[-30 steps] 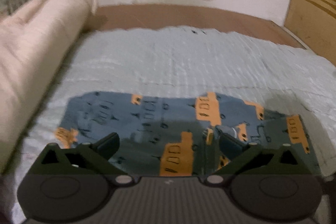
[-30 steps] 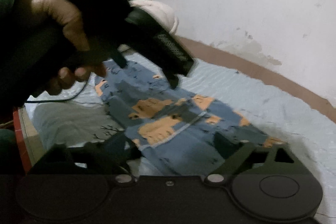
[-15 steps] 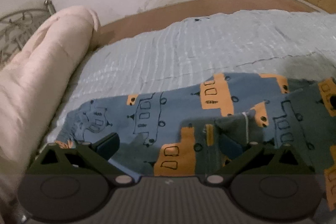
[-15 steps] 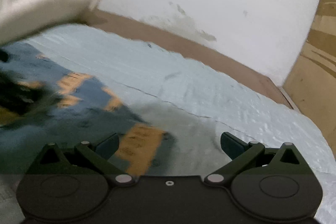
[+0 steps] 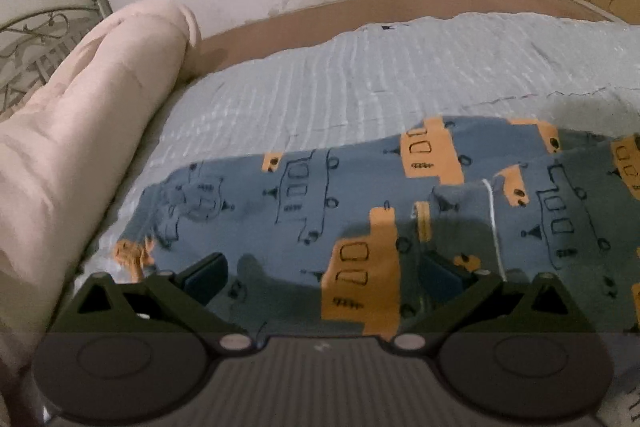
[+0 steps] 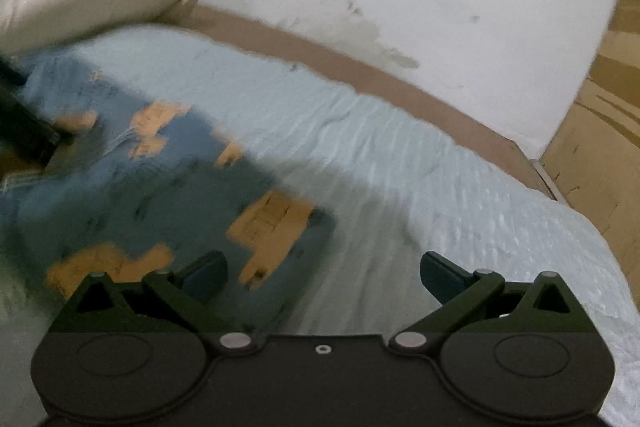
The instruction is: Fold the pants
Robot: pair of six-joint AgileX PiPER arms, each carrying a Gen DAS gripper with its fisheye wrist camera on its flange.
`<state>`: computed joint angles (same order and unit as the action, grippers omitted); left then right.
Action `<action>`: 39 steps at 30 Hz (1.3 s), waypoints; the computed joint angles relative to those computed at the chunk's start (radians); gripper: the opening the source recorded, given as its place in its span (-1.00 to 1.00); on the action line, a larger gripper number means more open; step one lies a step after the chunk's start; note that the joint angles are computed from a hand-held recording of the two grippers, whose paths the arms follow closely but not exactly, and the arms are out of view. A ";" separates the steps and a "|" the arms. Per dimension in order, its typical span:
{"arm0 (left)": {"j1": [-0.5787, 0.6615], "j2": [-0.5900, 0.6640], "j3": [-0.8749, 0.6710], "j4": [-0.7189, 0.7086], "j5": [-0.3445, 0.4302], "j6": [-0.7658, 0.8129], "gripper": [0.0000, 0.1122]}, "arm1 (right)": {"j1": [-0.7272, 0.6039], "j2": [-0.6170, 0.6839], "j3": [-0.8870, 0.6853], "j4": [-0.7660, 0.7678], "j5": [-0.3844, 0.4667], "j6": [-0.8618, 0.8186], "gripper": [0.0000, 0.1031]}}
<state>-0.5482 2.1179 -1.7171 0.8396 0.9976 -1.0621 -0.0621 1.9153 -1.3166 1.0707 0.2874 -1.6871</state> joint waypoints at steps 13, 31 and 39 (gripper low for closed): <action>0.103 -0.508 0.514 -0.014 -0.185 -0.274 0.83 | 0.049 -0.212 0.217 0.118 0.108 0.001 0.98; 0.547 -0.436 0.660 -0.521 -0.763 0.266 0.83 | 0.255 -0.056 0.046 0.046 -0.003 0.334 0.98; 0.566 -0.380 0.612 -0.569 -0.769 0.328 0.83 | 0.263 -0.034 0.039 -0.032 -0.007 0.403 0.98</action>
